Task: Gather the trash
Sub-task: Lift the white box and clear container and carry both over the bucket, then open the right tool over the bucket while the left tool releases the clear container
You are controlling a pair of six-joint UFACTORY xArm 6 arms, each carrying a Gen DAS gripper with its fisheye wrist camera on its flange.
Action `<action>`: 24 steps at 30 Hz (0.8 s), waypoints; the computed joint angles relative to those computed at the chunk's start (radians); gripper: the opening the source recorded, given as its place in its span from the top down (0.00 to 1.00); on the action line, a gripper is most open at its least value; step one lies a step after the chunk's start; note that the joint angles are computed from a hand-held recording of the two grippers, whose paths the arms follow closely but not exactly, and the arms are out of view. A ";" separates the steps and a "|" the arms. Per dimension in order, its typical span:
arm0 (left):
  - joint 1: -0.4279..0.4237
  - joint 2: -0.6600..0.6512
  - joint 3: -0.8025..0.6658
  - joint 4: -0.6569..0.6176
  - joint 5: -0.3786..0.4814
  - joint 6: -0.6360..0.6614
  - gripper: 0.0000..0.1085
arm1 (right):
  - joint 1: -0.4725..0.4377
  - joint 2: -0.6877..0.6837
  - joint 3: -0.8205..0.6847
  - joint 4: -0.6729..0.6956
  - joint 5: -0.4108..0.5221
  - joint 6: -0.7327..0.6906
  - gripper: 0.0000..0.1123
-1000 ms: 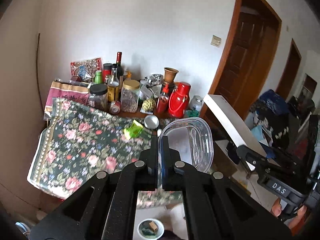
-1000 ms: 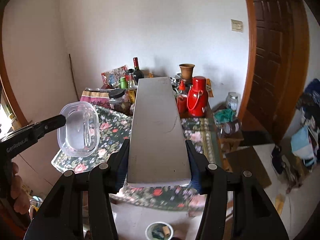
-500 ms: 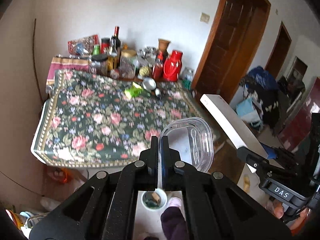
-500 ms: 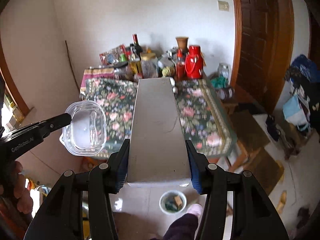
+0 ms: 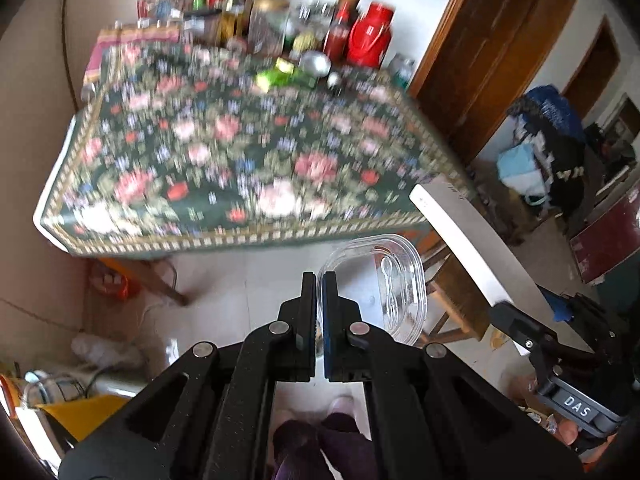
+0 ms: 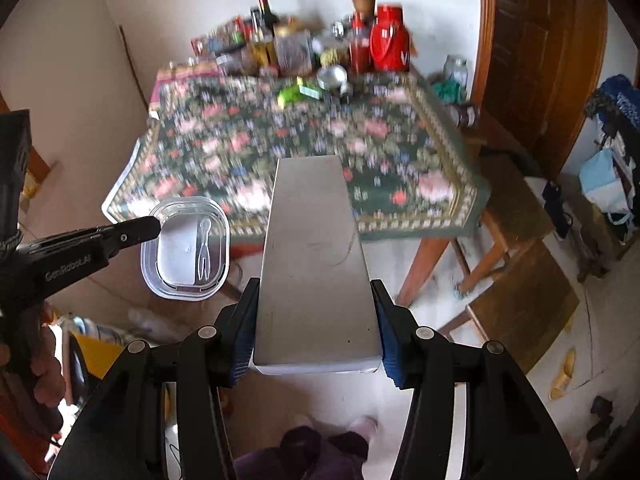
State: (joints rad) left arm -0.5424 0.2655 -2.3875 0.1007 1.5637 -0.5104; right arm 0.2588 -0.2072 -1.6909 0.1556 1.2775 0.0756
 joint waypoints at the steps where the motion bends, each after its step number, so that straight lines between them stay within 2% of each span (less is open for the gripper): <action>1: 0.000 -0.019 0.059 0.001 -0.025 -0.006 0.99 | -0.008 -0.002 0.026 0.007 -0.002 -0.017 0.57; 5: 0.010 -0.096 0.355 -0.011 -0.154 -0.037 0.99 | -0.034 -0.011 0.159 0.043 -0.020 -0.082 0.57; 13: 0.025 -0.125 0.742 -0.059 -0.379 -0.075 0.99 | -0.044 -0.003 0.441 0.092 -0.096 -0.131 0.57; 19: 0.033 -0.116 0.975 -0.102 -0.552 -0.101 0.99 | -0.028 0.047 0.606 0.094 -0.224 -0.147 0.57; 24: 0.044 -0.066 1.092 -0.128 -0.685 -0.080 0.99 | -0.004 0.147 0.683 0.072 -0.390 -0.157 0.56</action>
State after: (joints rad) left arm -0.4980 0.1993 -1.2954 -0.0277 0.8791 -0.5906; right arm 0.2545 -0.0598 -1.0081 0.2280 0.8878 -0.0814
